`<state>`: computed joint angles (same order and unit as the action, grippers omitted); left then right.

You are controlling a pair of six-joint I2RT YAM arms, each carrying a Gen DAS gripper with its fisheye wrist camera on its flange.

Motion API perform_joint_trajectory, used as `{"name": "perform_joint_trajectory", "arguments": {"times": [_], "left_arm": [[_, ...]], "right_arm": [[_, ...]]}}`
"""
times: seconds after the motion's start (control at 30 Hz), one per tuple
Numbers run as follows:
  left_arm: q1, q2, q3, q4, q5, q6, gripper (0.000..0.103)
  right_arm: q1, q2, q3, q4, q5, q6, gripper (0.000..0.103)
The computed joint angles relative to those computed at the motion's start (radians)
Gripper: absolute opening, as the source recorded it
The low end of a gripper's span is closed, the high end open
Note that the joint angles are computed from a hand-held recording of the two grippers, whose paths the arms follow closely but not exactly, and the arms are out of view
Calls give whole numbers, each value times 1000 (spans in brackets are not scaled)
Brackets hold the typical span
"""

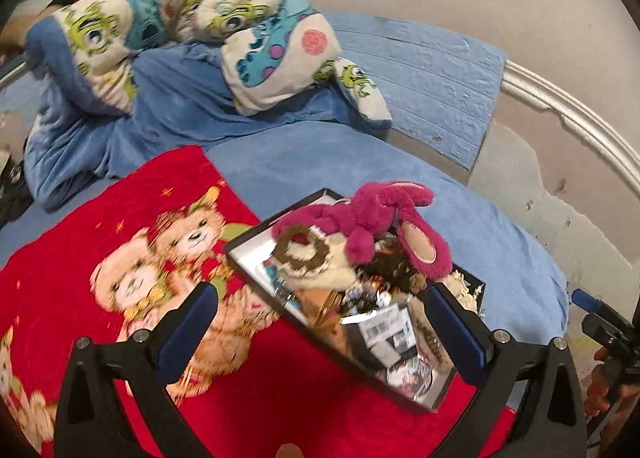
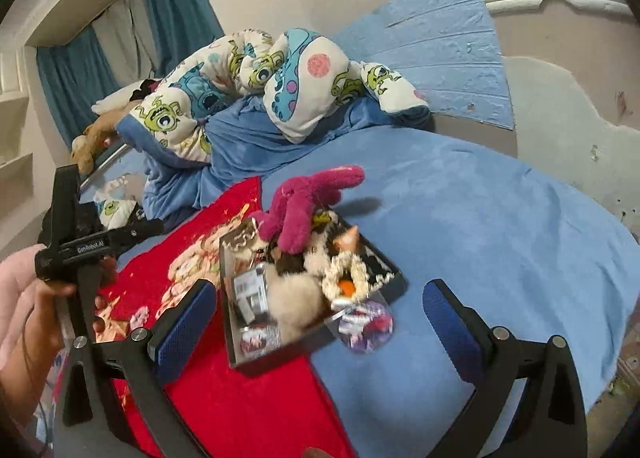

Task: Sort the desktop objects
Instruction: 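Move both tools back over the red blanket toward the remaining items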

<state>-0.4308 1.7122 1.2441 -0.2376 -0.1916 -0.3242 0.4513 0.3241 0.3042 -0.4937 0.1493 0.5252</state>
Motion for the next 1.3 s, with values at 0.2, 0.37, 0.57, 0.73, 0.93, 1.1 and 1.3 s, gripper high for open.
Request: {"name": "perform_joint_trajectory", "arguments": {"times": [0.2, 0.37, 0.57, 0.73, 0.93, 1.1, 1.3], "left_arm": [[31, -198, -217, 2, -58, -47, 103], [141, -442, -408, -56, -87, -72, 103], [387, -749, -561, -210, -37, -56, 103], [662, -963, -628, -342, 65, 20, 103], [1034, -1057, -663, -419, 264, 185, 103], [1233, -1021, -675, -403, 381, 293, 103], [1142, -862, -678, -250, 332, 257, 103]], "right_arm": [[211, 97, 26, 17, 139, 71, 103], [333, 397, 74, 262, 124, 66, 103], [453, 829, 242, 523, 49, -1, 103], [532, 1128, 449, 611, -31, -59, 103], [587, 1384, 710, 603, -104, -110, 103], [604, 1532, 897, 562, -159, -126, 103], [592, 1680, 1099, 483, -154, -114, 103]]}}
